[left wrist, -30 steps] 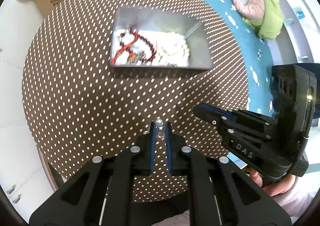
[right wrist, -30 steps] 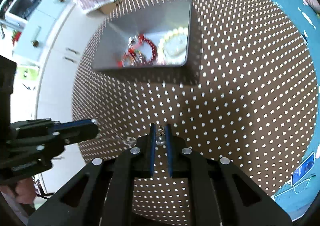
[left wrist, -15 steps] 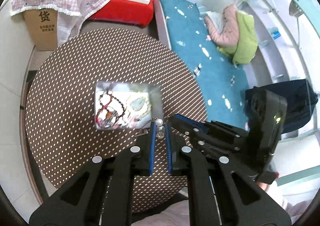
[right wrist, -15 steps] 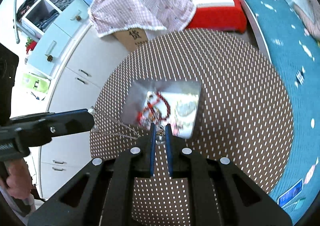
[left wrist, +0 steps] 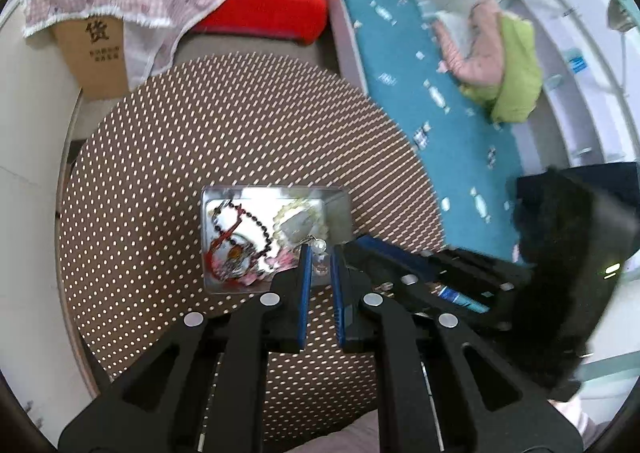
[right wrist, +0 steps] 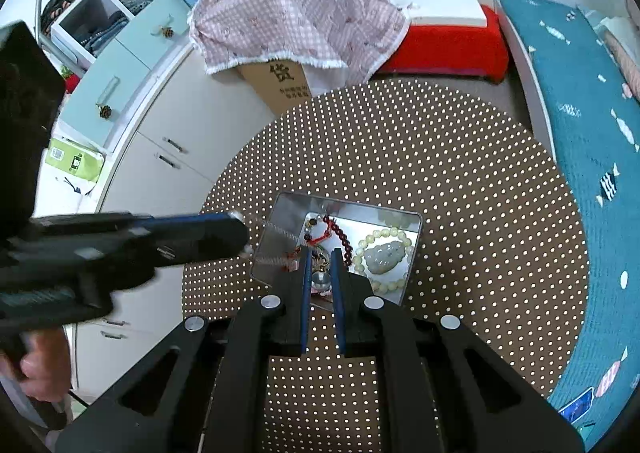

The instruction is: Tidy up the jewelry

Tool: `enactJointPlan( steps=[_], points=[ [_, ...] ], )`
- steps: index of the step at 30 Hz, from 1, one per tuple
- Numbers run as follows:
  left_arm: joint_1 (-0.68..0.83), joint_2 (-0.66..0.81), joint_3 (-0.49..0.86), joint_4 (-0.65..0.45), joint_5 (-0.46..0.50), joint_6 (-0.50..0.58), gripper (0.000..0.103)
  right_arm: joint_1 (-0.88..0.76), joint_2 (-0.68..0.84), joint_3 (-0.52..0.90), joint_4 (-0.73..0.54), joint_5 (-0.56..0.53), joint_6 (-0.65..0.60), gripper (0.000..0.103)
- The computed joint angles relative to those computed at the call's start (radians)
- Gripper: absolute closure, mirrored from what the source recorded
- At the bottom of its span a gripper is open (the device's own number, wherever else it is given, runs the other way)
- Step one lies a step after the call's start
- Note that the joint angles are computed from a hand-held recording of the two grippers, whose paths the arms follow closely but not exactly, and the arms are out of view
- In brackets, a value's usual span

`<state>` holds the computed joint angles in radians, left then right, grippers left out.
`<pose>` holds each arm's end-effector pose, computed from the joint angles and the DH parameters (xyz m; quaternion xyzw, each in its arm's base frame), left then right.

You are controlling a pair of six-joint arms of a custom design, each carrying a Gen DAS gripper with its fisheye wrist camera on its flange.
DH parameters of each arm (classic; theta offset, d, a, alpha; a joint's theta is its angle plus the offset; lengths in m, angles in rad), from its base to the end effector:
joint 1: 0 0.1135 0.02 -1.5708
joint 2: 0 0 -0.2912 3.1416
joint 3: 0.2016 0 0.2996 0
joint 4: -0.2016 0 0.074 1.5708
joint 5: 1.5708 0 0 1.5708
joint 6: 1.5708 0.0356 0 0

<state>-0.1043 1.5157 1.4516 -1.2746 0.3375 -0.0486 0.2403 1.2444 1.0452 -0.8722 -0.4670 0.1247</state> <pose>0.3225 -0.0456 0.3406 0.0467 0.9782 -0.1751 0.1011 0.2651 0.0815 0.2972 -0.1115 0.9378 0.2641 0.1957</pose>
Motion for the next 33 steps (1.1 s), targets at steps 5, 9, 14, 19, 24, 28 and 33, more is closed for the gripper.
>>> enactJointPlan(
  steps=[5,9,14,19,24,28,33],
  points=[
    [0.017,0.006,-0.05,0.02,-0.035,0.004,0.064,-0.023,0.028,0.03,-0.022,-0.016,-0.007,0.09],
    [0.033,0.003,-0.051,0.016,-0.047,0.015,0.061,-0.034,0.029,0.045,-0.03,-0.007,0.001,0.075],
    [0.045,-0.009,-0.031,-0.002,-0.066,0.024,0.05,-0.031,0.003,0.045,-0.035,0.012,0.019,0.066],
    [0.045,-0.052,-0.028,-0.017,-0.135,0.022,0.03,-0.051,-0.05,0.034,-0.047,0.036,0.044,0.045],
    [0.039,-0.11,-0.026,-0.043,-0.163,0.038,0.017,-0.064,-0.139,0.037,-0.064,0.05,0.087,0.022],
    [0.018,-0.168,-0.005,-0.067,-0.192,0.041,0.013,-0.052,-0.207,0.07,-0.095,0.085,0.105,0.01],
    [-0.01,-0.248,0.051,-0.093,-0.252,0.038,0.01,-0.005,-0.286,0.118,-0.135,0.186,0.133,0.008]
  ],
)
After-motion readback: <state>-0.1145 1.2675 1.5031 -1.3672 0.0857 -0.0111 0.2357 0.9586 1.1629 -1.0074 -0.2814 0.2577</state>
